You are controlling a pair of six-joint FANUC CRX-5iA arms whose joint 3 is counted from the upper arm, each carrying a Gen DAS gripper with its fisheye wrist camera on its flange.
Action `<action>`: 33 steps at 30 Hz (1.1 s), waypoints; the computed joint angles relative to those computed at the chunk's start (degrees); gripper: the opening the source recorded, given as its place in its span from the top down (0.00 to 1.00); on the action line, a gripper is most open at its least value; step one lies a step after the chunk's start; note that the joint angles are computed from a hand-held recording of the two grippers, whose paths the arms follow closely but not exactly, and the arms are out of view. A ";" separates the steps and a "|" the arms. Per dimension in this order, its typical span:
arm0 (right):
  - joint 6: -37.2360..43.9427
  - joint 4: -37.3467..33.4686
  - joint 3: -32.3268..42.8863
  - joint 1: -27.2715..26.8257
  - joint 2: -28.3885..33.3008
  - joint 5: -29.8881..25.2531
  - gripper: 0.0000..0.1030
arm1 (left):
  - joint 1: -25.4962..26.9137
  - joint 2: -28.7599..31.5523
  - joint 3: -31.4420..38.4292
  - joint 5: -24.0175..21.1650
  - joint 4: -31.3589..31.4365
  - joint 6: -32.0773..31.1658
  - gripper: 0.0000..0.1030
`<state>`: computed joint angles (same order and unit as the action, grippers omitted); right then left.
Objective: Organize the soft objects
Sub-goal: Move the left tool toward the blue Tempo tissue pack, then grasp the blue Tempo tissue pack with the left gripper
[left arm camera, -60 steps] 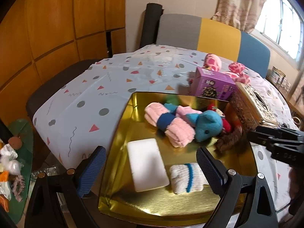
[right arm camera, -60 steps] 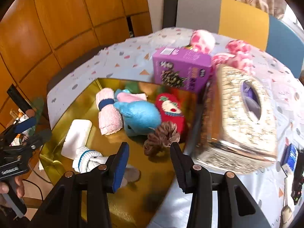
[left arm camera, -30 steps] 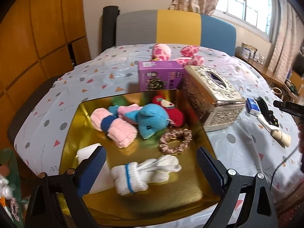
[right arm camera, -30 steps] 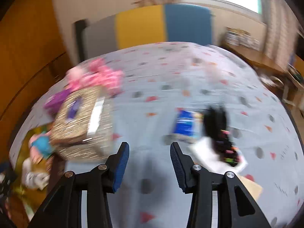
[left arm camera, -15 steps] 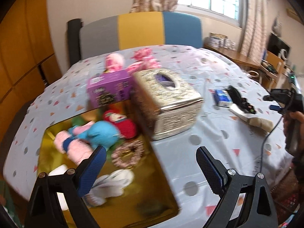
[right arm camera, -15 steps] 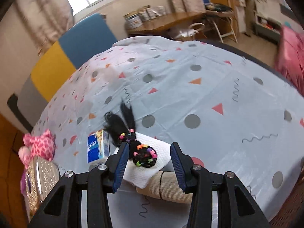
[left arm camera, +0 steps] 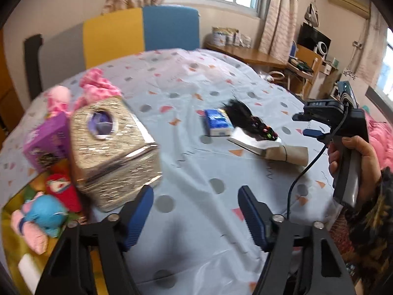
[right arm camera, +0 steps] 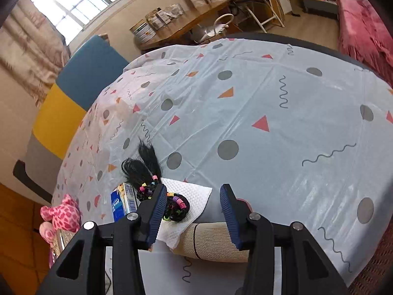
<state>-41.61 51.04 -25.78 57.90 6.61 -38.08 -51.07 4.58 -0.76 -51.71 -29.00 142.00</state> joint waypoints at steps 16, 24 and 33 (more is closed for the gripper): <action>1.93 2.01 -0.31 -0.84 0.03 5.71 0.56 | 9.07 20.76 18.76 0.41 13.48 -12.45 0.22; 4.16 0.67 -0.18 -1.80 0.42 10.11 0.56 | 12.06 32.84 32.74 -5.19 17.16 -15.61 0.17; 6.31 -0.51 0.17 -2.32 0.92 12.82 0.56 | 12.70 41.18 44.05 -12.15 16.07 -18.57 0.50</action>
<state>-35.31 50.52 -25.60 55.57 7.53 -25.27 -38.37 45.76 43.29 -63.86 -12.93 123.43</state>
